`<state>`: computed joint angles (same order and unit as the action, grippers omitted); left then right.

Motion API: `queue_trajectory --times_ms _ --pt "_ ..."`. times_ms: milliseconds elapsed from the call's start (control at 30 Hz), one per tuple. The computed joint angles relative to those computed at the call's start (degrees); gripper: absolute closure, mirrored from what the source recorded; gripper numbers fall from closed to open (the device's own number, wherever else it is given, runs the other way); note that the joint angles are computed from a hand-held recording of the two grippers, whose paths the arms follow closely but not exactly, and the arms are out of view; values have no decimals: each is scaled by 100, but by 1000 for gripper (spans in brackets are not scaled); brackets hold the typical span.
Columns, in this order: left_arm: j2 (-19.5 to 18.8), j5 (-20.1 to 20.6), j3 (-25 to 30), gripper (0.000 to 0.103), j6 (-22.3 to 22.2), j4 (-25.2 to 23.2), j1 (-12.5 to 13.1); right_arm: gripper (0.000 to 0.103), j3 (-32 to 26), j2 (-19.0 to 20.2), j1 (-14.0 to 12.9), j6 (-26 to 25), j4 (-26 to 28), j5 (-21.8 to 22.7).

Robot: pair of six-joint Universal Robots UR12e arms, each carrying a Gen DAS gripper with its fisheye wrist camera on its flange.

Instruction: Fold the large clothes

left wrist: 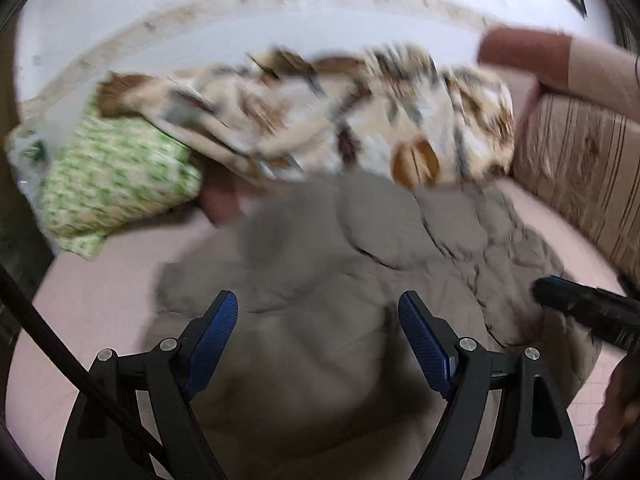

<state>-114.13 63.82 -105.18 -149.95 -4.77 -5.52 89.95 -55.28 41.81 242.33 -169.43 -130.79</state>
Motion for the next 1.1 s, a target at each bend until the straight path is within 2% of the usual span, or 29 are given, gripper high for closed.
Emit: queue_trajectory --times_ms 67,133,267,333,400,433,533,600,633,667,767,833,967,1067,1100 --pt "-220 698 243 21 -99 -222 -243 62 -197 107 -57 -80 690 -103" --pt "-466 1142 651 20 -58 -1005 -407 62 -220 137 -156 168 1180 60" --pt "-785 1399 1135 12 -194 -1739 -522 62 -268 161 -309 215 1737 470" --pt "-907 1556 1274 7 -312 -1877 -574 62 -226 162 -384 298 1706 676" --pt "-939 1685 1338 6 -341 -1962 -612 62 -171 157 -438 321 1579 799" --pt "-900 1621 1307 7 -368 -1922 -599 62 -159 151 -451 319 1588 809" --pt "-596 1095 854 14 -490 -1328 -389 62 -89 111 -393 291 1378 623" --pt "-310 692 380 14 -539 -722 -187 62 -35 62 -307 386 1047 480" --pt "-206 622 198 14 -548 -469 -125 62 80 11 -261 366 660 400" --pt "-95 613 -13 14 -562 -161 -56 62 117 -11 -227 318 488 349" --pt "169 494 -578 14 -595 518 254 62 135 -59 -57 39 348 94" --pt "192 701 -802 14 -738 905 423 62 81 -59 42 -92 501 34" --pt "17 999 -856 14 -987 1033 618 62 -58 -51 207 47 1216 -44" --pt "-94 576 -811 13 -1250 737 805 62 -91 -64 207 222 1788 31" --pt "-128 596 -814 12 -1245 758 797 62 -78 -70 180 281 1937 90"
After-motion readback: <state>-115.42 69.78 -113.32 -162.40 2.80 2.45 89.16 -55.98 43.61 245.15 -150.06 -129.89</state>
